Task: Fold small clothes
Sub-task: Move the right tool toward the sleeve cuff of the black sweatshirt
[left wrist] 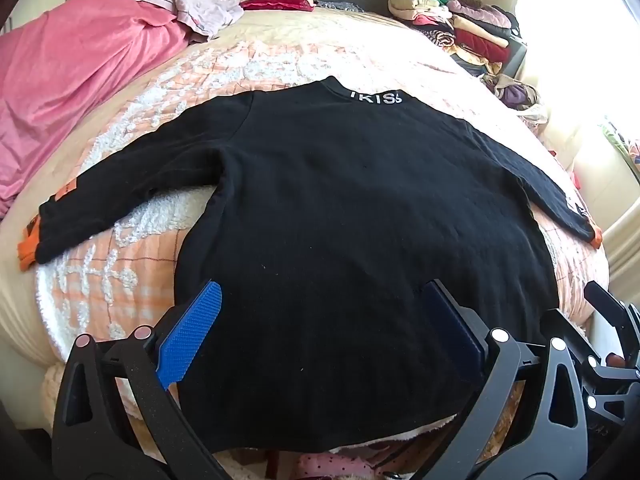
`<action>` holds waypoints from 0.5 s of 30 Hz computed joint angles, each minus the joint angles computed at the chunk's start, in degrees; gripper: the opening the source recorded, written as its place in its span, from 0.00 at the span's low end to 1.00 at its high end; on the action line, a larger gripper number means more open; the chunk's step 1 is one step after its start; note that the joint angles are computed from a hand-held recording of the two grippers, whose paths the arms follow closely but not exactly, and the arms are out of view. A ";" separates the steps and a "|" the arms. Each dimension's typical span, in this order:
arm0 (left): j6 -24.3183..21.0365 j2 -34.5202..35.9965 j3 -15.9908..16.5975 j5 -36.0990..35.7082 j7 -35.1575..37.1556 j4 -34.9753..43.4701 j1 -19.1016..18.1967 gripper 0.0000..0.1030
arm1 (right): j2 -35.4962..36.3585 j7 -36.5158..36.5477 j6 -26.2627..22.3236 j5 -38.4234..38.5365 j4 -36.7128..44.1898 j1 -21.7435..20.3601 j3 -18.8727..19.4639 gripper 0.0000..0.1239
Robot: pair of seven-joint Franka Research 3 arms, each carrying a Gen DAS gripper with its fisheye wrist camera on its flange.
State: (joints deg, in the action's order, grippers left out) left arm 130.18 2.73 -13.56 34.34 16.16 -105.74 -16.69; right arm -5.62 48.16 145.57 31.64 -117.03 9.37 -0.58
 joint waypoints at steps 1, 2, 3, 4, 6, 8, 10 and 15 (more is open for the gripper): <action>-0.02 0.00 0.02 -0.06 0.06 0.03 0.02 0.92 | 0.00 -0.07 0.03 0.10 0.03 0.00 -0.03 0.80; -0.01 0.00 0.02 -0.03 0.00 0.03 0.00 0.92 | 0.02 -0.26 -0.02 0.27 0.09 0.01 -0.07 0.80; -0.05 0.03 0.02 0.13 -0.06 0.05 -0.03 0.92 | 0.00 -0.28 0.01 0.30 0.12 0.01 -0.07 0.80; -0.16 0.06 0.02 0.15 -0.05 0.11 -0.04 0.92 | -0.02 -0.19 0.07 0.23 0.13 -0.01 -0.06 0.80; -0.21 0.18 0.04 0.09 -0.06 0.28 -0.04 0.92 | 0.08 -0.28 0.11 0.34 0.09 0.00 -0.08 0.80; -0.36 0.23 0.06 0.20 -0.03 0.35 -0.07 0.92 | 0.08 -0.71 0.47 0.72 -0.02 0.05 -0.09 0.80; -0.15 0.25 0.12 0.02 0.06 0.35 -0.01 0.92 | 0.36 -0.95 0.13 0.98 0.42 -0.06 -0.27 0.80; -0.22 0.34 0.18 0.06 0.04 0.47 0.02 0.92 | 0.19 -1.06 0.30 1.14 0.08 -0.06 -0.13 0.80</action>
